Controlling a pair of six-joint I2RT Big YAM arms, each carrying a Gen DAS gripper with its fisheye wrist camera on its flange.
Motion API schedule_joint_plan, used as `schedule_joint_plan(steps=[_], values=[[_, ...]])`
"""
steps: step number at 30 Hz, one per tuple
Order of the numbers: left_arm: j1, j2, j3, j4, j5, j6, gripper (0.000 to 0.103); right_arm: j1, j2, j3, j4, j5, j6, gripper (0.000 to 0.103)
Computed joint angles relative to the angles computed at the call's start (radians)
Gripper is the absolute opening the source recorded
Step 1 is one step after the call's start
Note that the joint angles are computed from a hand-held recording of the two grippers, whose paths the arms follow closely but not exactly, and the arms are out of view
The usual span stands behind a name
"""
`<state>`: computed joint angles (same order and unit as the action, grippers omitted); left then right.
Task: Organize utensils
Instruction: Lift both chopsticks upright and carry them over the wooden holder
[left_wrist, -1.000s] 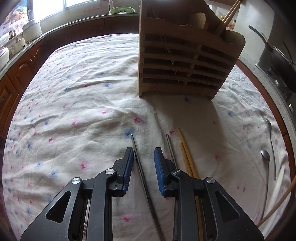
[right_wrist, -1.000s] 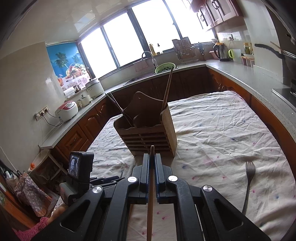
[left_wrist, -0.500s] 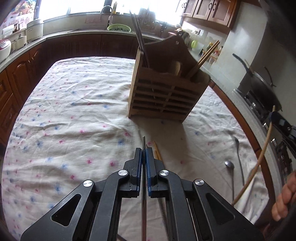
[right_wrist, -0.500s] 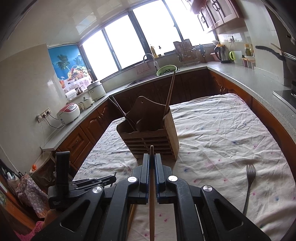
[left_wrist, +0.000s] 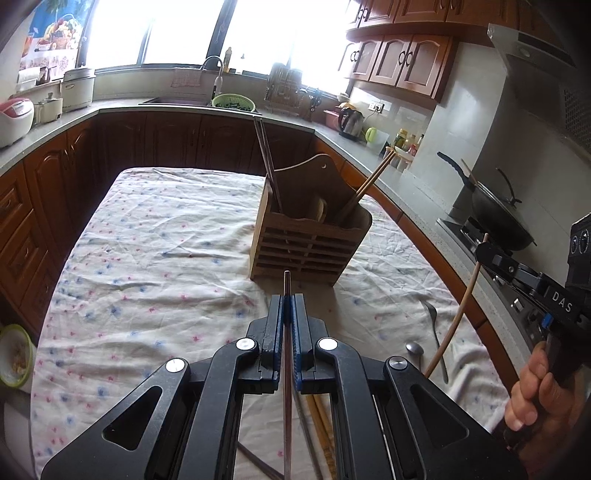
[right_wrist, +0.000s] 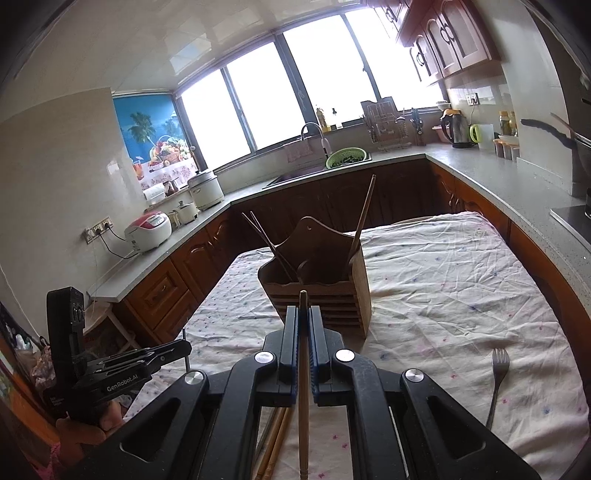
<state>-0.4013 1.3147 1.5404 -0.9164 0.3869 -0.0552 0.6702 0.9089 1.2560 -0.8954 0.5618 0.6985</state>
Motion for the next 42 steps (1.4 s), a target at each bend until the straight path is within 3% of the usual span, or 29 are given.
schedule_joint_plan(steps=[11,22,33,42], values=[[0.015,-0.018,0.021,0.039,0.012,-0.019,0.003,-0.023,0.006,0.009,0.031,0.004,-0.037,0.005],[0.019,0.028,0.107,0.078,0.007,-0.039,0.003,-0.081,0.019,0.021,0.098,-0.010,-0.091,0.005],[0.009,0.160,0.331,0.151,-0.028,-0.092,0.003,-0.216,0.084,0.115,0.254,-0.039,-0.219,0.005],[-0.006,0.328,0.547,0.200,-0.099,-0.187,0.003,-0.315,0.164,0.182,0.441,-0.050,-0.317,0.005]])
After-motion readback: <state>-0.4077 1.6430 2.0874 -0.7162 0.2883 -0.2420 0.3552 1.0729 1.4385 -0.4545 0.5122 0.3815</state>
